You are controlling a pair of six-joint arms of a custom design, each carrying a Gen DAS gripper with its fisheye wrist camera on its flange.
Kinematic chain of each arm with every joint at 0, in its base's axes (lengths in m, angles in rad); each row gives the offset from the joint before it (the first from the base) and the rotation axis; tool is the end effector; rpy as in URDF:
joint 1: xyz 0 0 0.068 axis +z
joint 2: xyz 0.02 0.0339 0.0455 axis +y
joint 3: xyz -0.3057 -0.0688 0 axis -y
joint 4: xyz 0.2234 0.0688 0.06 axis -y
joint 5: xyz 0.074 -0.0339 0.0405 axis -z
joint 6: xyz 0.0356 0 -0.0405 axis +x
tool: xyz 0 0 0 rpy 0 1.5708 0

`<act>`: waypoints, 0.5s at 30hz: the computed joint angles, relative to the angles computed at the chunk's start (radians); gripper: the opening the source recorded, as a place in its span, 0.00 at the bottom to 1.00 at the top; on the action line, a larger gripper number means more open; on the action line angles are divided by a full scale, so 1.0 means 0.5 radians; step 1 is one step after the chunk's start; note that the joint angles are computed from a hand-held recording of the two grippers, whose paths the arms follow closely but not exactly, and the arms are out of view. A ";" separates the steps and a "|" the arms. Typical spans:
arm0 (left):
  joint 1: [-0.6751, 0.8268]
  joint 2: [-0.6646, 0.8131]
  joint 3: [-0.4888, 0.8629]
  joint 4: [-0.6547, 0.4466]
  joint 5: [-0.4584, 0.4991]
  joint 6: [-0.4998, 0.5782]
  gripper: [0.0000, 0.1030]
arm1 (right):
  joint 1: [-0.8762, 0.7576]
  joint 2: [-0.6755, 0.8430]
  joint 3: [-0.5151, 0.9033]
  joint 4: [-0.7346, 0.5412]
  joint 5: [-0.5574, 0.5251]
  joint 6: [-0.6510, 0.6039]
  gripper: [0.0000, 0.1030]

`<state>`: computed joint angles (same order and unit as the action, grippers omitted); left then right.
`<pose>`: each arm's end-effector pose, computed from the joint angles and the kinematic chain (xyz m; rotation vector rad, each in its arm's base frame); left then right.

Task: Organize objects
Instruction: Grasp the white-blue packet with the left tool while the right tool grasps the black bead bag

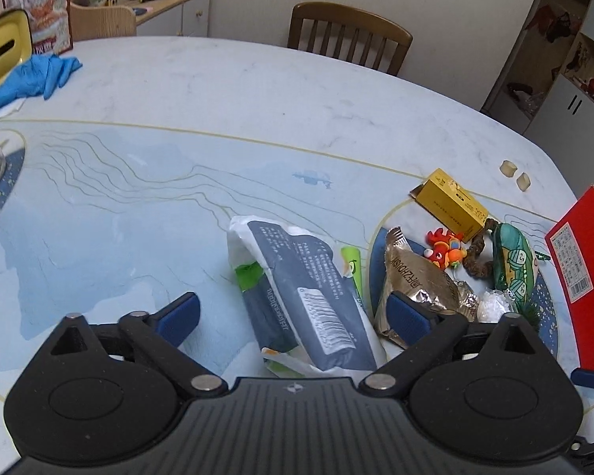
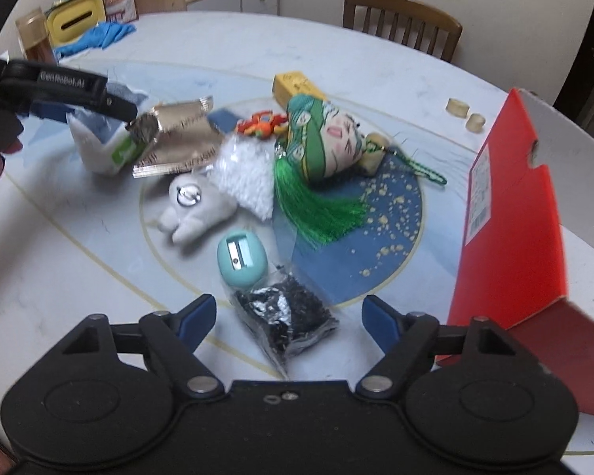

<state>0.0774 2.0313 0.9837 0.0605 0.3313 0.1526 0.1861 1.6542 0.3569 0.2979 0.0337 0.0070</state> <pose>0.3785 0.0177 0.1340 0.2201 2.5009 -0.3300 0.2192 0.0401 0.1271 -0.2171 2.5604 0.0297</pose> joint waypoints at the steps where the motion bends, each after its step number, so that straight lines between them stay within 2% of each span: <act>1: 0.015 0.013 0.031 -0.044 0.037 -0.003 0.91 | 0.002 0.011 0.004 0.003 -0.003 -0.005 0.76; 3: 0.043 0.031 0.074 -0.111 0.109 -0.008 0.83 | 0.009 0.038 0.013 0.017 0.005 -0.012 0.75; 5: 0.050 0.045 0.108 -0.167 0.128 0.007 0.64 | 0.013 0.059 0.027 0.012 0.008 -0.010 0.70; 9: 0.075 0.064 0.151 -0.250 0.199 0.027 0.51 | 0.041 0.066 0.040 -0.002 0.041 0.004 0.65; 10: 0.078 0.059 0.149 -0.253 0.207 0.035 0.42 | 0.049 0.064 0.040 -0.003 0.054 0.009 0.62; 15: 0.067 0.029 0.149 -0.286 0.179 0.103 0.36 | 0.088 0.010 0.035 -0.037 0.116 0.038 0.50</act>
